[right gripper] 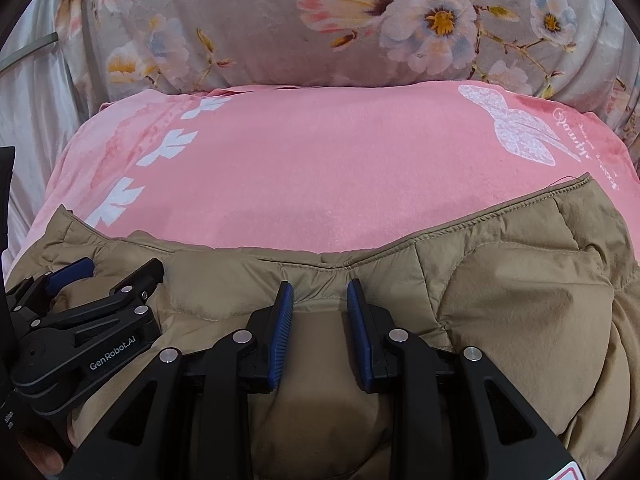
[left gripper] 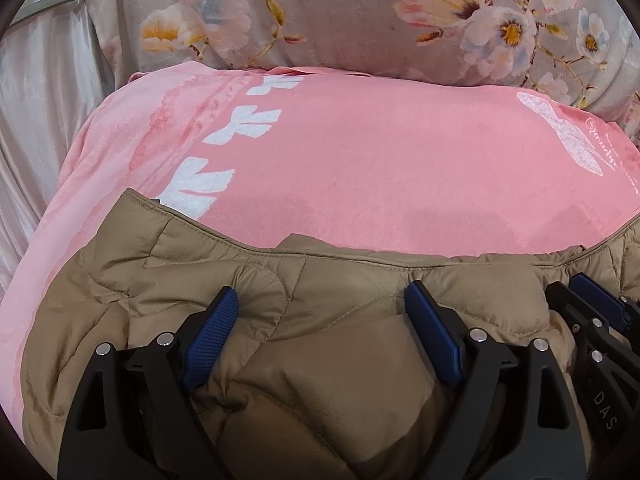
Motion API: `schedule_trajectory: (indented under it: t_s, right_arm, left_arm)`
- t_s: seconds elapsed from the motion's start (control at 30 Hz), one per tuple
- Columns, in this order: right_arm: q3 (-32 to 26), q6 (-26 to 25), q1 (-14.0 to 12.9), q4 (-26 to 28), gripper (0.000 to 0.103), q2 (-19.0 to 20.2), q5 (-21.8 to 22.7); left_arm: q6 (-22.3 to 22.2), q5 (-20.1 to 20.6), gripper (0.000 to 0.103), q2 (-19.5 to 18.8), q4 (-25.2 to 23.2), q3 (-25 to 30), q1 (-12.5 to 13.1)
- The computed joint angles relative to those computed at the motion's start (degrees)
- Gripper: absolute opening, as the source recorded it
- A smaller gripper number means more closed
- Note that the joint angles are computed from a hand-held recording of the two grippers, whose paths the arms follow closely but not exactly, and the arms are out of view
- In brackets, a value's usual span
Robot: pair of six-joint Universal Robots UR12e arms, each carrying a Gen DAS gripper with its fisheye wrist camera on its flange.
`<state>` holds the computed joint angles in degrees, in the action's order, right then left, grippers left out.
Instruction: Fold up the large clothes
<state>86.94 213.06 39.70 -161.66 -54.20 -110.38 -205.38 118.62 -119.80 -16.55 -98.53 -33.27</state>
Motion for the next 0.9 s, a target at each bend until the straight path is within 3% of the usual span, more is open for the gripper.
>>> schedule_trajectory:
  t_s: [0.3,0.4,0.47,0.57,0.7,0.9]
  right_arm:
    - [0.25,0.38,-0.07,-0.47,0.026,-0.16,0.55]
    - [1.67,2.74,0.63,0.41,0.032,-2.07,0.02]
    - [4.22,2.22,1.65,-4.53,0.033,-3.78,0.54]
    - [5.98,2.00,3.42,-5.89,0.033,-5.06,0.01]
    - [7.94,3.39,5.27,-8.24,0.033,-5.20,-1.31]
    - [8.21,2.18,6.46,-9.66,0.033,-3.53,-5.05]
  left_arm:
    - [0.02,-0.08,0.084,0.00,-1.10,0.31,0.05]
    - [-0.83,-2.36,0.084,2.47,-1.51,-1.94,0.17]
    - [-1.43,-3.84,0.087,4.67,0.82,-4.65,0.00]
    - [-2.48,-4.53,0.089,7.60,2.52,-8.47,-0.92]
    - [-2.99,-2.58,0.089,8.84,3.97,-11.40,-2.65]
    - [-2.11,2.75,0.093,7.23,5.78,-11.91,-4.41]
